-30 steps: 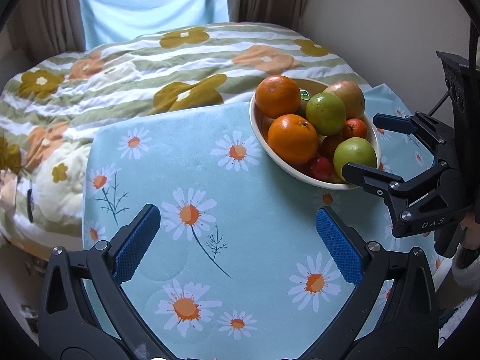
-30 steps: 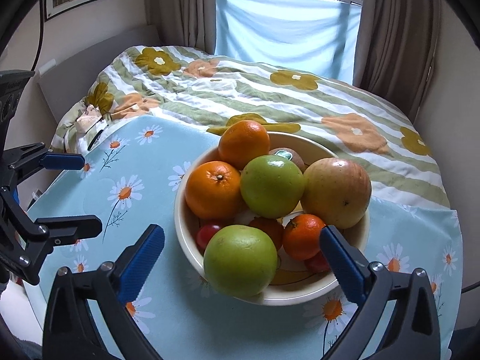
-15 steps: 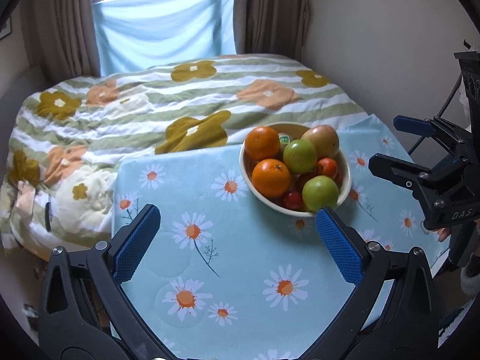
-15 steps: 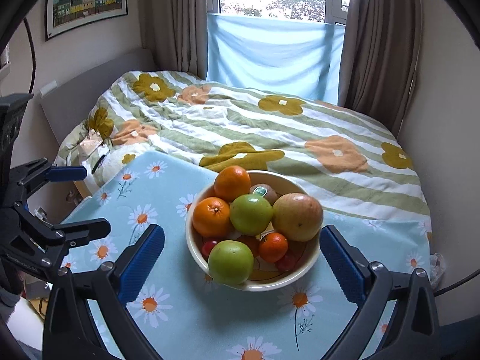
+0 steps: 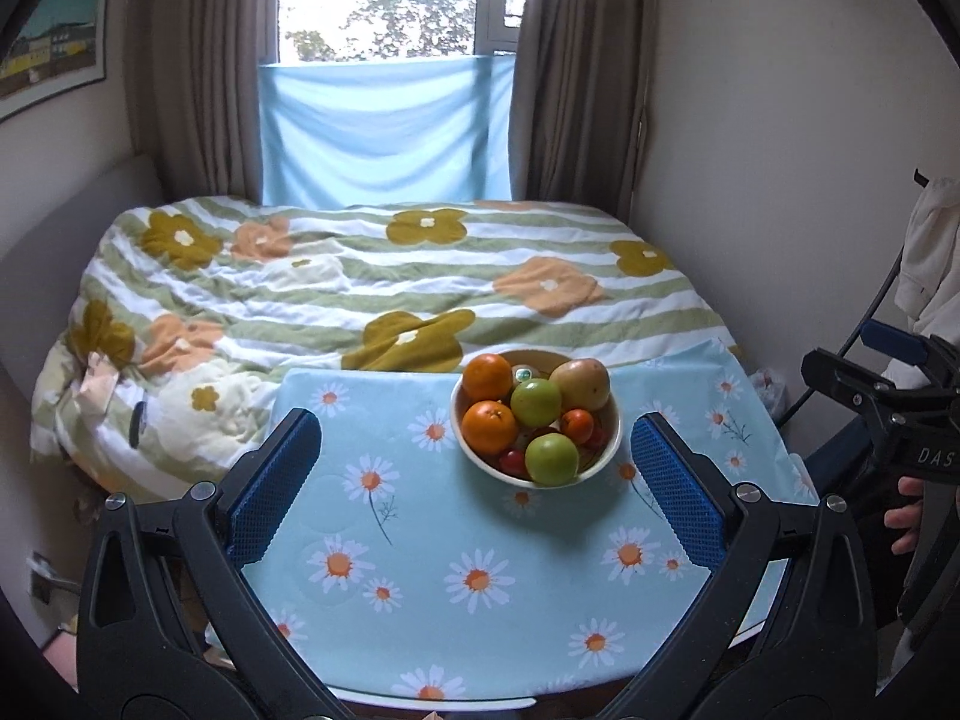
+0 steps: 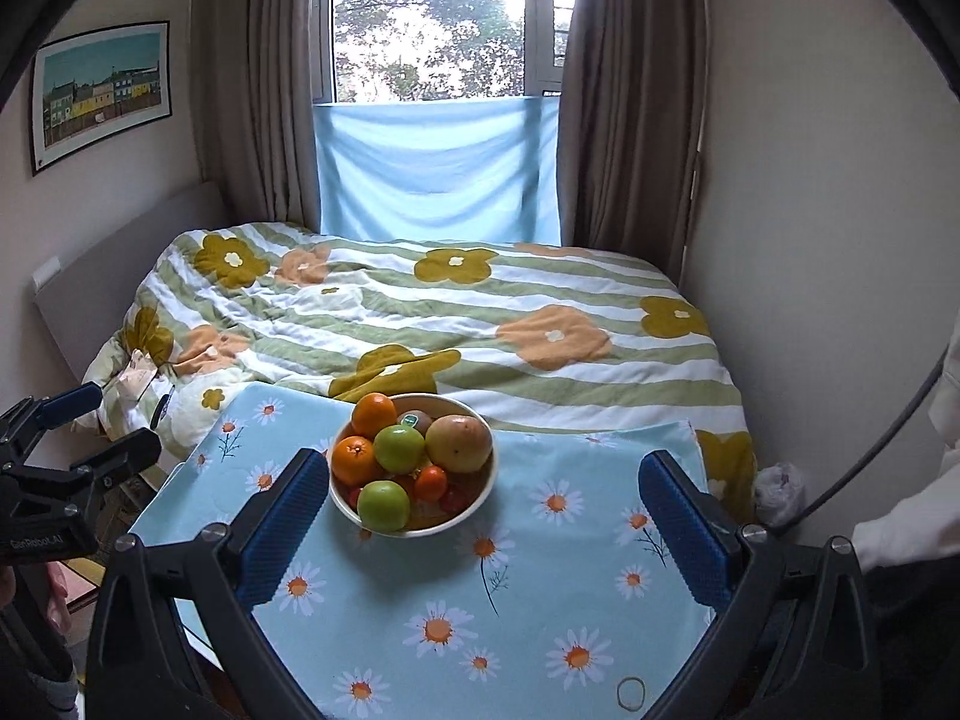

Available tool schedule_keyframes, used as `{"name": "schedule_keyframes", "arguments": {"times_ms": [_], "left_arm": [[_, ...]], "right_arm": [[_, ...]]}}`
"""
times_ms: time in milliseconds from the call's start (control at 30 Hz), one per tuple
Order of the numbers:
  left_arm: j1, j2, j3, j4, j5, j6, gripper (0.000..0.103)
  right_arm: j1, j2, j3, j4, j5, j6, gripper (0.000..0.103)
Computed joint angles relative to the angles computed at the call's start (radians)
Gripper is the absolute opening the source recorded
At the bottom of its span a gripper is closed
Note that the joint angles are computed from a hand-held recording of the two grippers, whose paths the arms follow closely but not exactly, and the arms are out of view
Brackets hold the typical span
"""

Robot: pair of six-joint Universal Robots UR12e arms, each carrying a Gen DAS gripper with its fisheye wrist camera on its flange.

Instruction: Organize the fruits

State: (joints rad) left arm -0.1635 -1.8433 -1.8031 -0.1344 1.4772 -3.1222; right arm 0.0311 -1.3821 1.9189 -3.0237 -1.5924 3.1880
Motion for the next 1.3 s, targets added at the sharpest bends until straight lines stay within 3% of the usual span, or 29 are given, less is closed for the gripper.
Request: {"name": "schedule_keyframes", "arguments": {"times_ms": [167,433,1300], "left_arm": [[-0.016,0.026,-0.046,0.07,0.042,-0.015,0.103],[-0.032,0.042,-0.085,0.102,0.072,-0.003,0.103],[-0.036,0.041,-0.083,0.108,0.063,0.007,0.103]], "right_arm": [[0.011,-0.031,0.041,-0.008,-0.056,0.034,0.103],[0.038,-0.051,0.084,-0.024,-0.166,0.093,0.103],[0.039,-0.066,0.107,-0.043,-0.177,0.11,0.103]]}}
